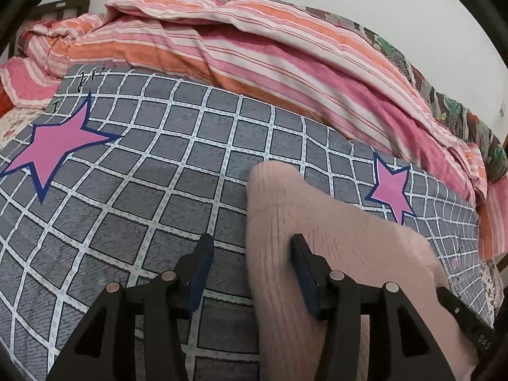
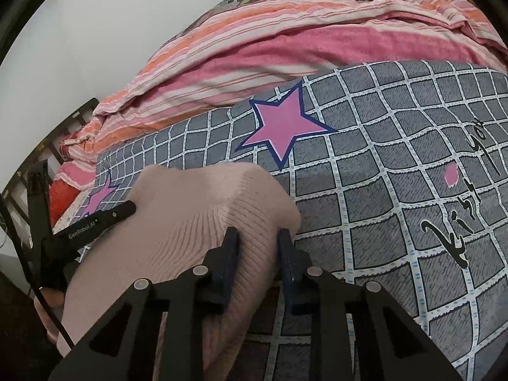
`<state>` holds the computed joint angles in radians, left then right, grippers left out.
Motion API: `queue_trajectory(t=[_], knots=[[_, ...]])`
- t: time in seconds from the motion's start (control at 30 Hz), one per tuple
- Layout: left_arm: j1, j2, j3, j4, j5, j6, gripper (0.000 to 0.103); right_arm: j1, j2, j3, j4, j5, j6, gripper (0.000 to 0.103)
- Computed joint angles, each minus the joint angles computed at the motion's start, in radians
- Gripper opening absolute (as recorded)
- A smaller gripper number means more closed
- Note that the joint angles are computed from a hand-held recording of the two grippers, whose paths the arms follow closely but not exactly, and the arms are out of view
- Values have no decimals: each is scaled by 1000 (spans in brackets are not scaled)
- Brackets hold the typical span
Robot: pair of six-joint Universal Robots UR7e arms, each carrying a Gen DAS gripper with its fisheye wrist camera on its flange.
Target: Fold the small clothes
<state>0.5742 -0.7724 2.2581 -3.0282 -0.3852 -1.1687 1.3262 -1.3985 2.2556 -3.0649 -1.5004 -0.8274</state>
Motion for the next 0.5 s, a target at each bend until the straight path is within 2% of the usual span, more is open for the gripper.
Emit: queue_trajectory(t=[0.17,0.27,0.4,0.5], knots=[[-1,5,4,-45,-16,49,49,4,5,-1,-8,-14,-1,25],[-9,17,-3,-80,-43,130,48,0,5,-6,0,-10,5,27],[-47,20,-14,19,-12,124,47,-10,-14,11,-15,25,-16,27],[-82,16,-4,54,-30,125,47,-28,-41,28,-10,84,-46,27]])
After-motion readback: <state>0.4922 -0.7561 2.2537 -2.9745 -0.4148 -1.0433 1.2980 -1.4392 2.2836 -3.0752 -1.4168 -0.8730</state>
